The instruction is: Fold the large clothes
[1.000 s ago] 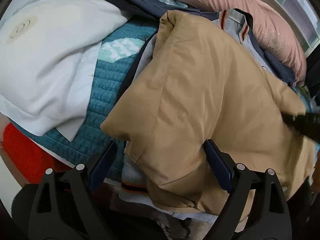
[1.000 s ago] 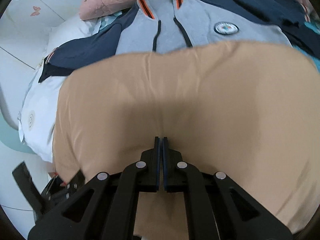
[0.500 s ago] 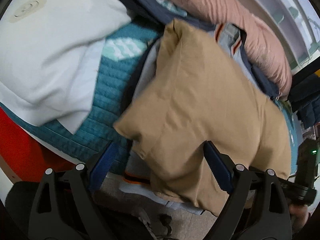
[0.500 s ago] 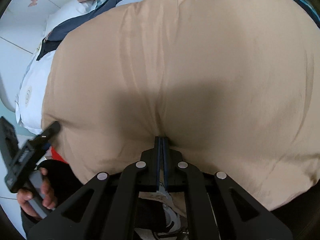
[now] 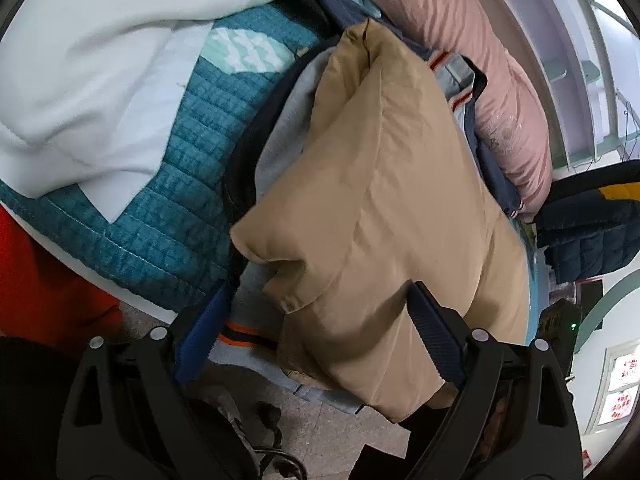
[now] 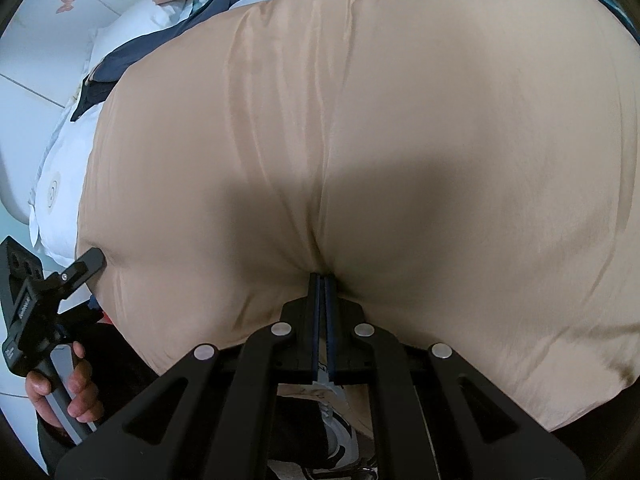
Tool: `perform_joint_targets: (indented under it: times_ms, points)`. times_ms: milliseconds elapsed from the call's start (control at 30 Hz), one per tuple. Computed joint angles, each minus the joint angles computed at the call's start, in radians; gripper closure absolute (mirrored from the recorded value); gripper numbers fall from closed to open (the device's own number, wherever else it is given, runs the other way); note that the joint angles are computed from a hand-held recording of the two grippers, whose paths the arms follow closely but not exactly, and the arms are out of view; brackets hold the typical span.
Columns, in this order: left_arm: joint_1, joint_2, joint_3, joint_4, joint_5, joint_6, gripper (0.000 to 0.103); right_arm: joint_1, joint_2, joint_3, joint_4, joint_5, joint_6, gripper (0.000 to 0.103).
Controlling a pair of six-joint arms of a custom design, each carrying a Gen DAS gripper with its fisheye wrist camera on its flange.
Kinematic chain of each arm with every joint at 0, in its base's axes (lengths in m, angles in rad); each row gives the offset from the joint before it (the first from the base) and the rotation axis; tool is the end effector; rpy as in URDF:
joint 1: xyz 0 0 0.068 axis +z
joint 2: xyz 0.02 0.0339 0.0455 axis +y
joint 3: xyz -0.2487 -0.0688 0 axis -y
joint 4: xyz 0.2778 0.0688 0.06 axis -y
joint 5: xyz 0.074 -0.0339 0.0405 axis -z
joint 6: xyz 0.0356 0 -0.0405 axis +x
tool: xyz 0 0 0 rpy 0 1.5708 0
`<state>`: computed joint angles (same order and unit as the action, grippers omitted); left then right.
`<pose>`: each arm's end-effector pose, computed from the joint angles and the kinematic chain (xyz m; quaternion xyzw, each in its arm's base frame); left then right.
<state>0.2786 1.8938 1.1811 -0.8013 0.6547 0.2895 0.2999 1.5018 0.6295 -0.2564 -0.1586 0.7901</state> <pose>0.3465 0.0766 0.1110 0.0143 0.9465 -0.3010 0.1159 0.2602 0.0864 0.0888 0.2192 0.9477 0.1794 0.1468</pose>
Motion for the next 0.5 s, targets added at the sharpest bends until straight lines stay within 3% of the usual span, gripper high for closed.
perform_joint_targets:
  times_ms: [100, 267, 433, 500]
  points:
    - [0.009, -0.009, 0.000, -0.026, 0.019, 0.002, 0.015, 0.000, 0.003, 0.003, -0.001, -0.003, 0.000, 0.102]
    - [0.015, 0.012, 0.028, -0.082, 0.012, -0.015, 0.027, -0.007, -0.001, -0.002, -0.001, -0.010, -0.001, 0.102]
    - [0.042, 0.000, 0.057, -0.169, 0.031, -0.001, 0.028, -0.017, 0.004, 0.004, -0.004, -0.022, -0.007, 0.102]
    - [0.041, 0.001, 0.054, -0.154, -0.010, -0.035, 0.028, -0.018, 0.003, 0.003, -0.004, -0.023, -0.004, 0.102]
